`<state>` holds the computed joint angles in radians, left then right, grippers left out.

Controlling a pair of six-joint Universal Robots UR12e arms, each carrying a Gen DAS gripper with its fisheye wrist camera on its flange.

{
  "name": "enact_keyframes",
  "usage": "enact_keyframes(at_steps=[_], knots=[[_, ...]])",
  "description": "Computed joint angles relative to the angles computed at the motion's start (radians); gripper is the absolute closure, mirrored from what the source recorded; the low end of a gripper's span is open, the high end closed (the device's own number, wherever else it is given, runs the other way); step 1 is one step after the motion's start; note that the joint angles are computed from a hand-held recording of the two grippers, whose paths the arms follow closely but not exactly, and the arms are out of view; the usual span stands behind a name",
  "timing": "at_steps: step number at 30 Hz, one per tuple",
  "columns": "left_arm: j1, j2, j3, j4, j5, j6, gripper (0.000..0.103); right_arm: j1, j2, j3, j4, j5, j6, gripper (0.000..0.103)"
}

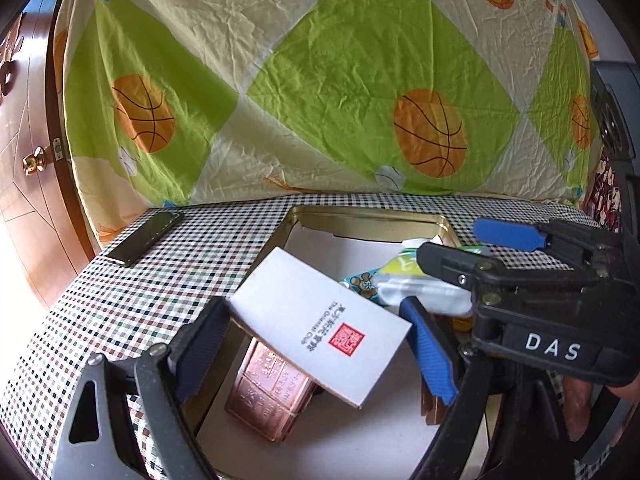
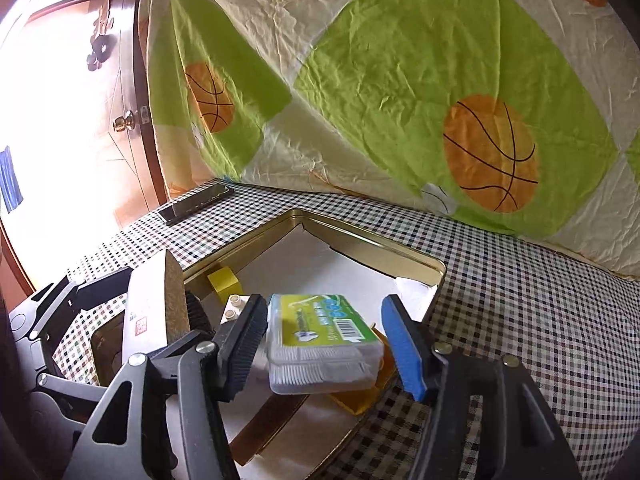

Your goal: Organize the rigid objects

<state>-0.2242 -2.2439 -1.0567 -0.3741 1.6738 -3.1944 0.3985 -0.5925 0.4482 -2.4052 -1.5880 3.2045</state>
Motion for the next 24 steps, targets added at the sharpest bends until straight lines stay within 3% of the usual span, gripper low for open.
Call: enact_keyframes(at_steps=[4, 8, 17, 21, 24], knots=[[-0.001, 0.002, -0.004, 0.000, -0.010, 0.001, 0.011, 0.005, -0.015, 0.026, -0.029, -0.016, -0.013, 0.035], [-0.004, 0.010, -0.017, 0.018, 0.003, 0.001, 0.001, 0.008, -0.043, 0.082, -0.078, -0.036, -0.019, 0.025], [-0.005, 0.036, -0.051, 0.043, 0.018, -0.028, 0.001, 0.007, -0.120, 0.232, -0.246, -0.074, 0.022, 0.022], [-0.001, 0.048, -0.061, 0.043, 0.019, -0.066, 0.001, 0.007, -0.138, 0.263, -0.277, -0.069, 0.031, 0.022], [-0.003, 0.050, -0.064, 0.057, 0.058, -0.078, 0.001, 0.006, -0.147, 0.280, -0.290, -0.061, 0.034, 0.022]])
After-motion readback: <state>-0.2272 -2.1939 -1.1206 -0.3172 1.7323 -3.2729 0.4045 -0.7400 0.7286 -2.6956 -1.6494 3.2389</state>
